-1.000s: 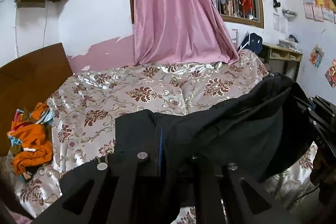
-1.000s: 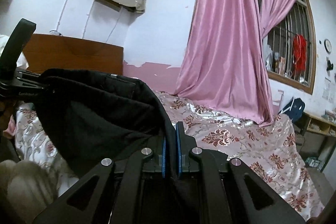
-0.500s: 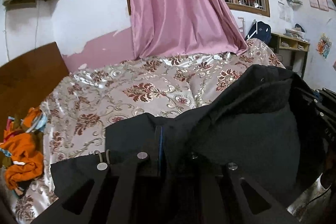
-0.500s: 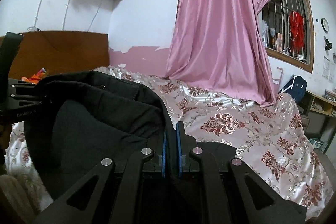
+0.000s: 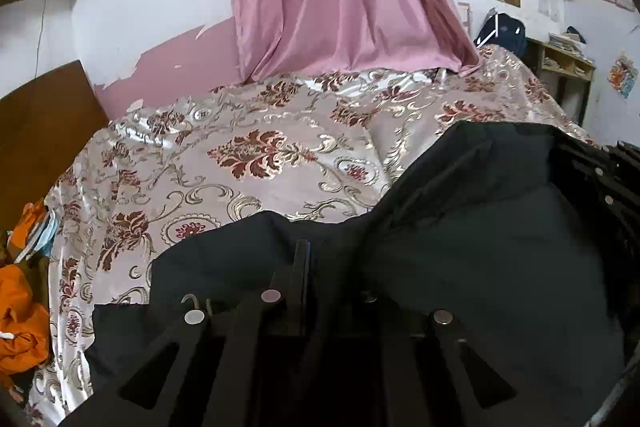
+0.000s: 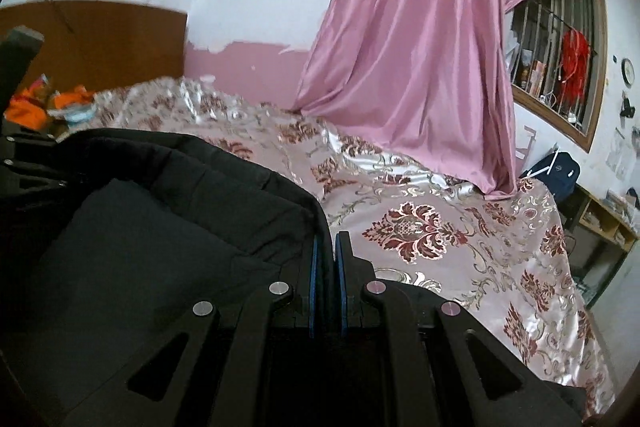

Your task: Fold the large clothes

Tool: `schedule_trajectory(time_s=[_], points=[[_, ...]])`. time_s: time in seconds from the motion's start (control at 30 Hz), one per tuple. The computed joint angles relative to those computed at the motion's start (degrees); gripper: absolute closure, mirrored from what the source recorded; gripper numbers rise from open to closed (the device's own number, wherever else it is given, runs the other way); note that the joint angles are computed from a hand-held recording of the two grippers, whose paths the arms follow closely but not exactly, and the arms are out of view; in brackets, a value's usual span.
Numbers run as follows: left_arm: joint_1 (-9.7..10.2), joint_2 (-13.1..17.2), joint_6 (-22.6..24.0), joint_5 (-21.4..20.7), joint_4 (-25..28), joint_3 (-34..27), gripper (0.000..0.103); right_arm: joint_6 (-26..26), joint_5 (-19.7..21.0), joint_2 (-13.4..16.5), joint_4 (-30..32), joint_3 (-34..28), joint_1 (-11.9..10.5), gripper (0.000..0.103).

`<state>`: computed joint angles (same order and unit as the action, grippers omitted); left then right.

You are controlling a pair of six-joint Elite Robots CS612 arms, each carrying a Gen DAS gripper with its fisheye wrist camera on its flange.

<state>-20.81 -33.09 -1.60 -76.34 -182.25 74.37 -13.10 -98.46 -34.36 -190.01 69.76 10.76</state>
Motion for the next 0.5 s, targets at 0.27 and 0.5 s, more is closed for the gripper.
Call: schedule_trajectory(time_s=[0.27, 0.5], points=[[1.02, 2.4, -1.6, -1.8, 4.2, -4.5, 0.094, -0.7, -2.2, 4.5, 5.1, -8.3, 0.6, 0.095], [0.60, 3.9, -0.2, 0.1, 6.3, -6.1, 0.090, -0.2, -2.2, 6.6, 8.8, -11.1, 0.6, 0.093]])
